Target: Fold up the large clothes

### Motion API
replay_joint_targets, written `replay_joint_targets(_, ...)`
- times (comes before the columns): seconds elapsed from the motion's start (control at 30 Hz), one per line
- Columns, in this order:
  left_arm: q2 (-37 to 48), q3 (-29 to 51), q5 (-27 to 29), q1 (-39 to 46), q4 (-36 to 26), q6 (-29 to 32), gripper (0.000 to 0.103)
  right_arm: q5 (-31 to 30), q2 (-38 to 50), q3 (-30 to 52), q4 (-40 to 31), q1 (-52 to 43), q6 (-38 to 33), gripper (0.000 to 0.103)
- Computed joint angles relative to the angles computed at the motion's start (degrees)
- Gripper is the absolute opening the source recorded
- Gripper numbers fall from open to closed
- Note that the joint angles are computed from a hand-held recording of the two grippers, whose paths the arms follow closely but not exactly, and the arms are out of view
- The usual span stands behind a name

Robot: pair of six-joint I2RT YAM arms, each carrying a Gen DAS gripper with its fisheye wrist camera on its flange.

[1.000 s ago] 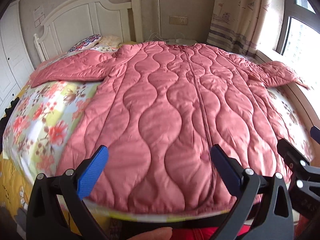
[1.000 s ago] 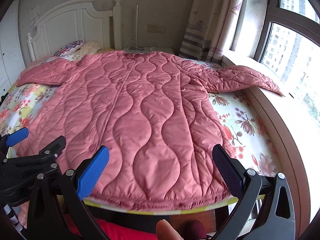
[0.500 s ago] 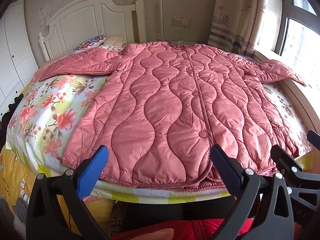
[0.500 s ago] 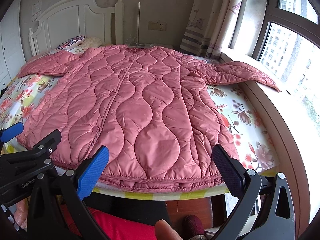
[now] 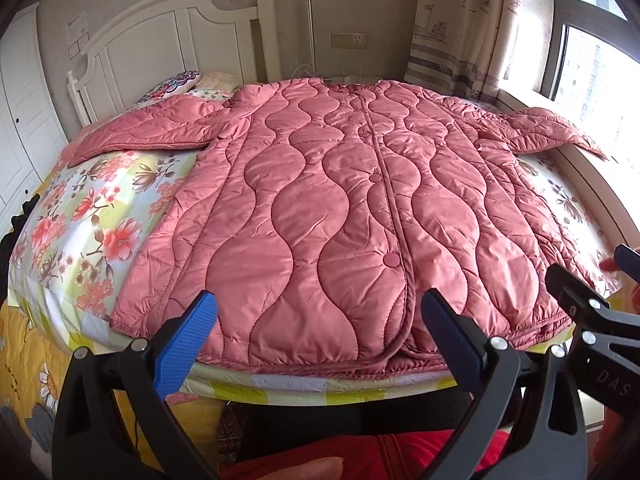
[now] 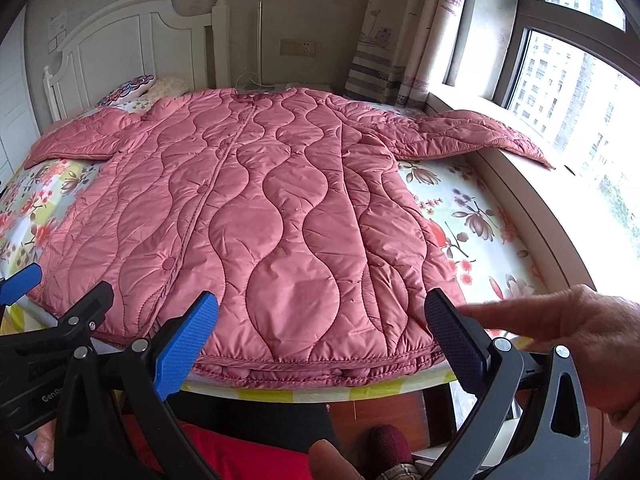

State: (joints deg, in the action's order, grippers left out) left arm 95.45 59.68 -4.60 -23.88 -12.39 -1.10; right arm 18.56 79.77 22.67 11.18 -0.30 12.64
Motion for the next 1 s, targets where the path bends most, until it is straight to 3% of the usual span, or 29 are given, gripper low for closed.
replay_joint_targets(0.33, 0.4, -0.1, 0.5, 0.5, 0.4, -0.4, 0.101, 1.1, 2.0, 0.6, 1.0, 0.3, -1.0, 0.099)
replay_joint_targets(1.0, 5.5, 5.9, -0.3, 1.3, 0.0, -1.4, 0.101, -0.9, 9.8, 9.1, 2.2, -9.4, -7.6, 0.099)
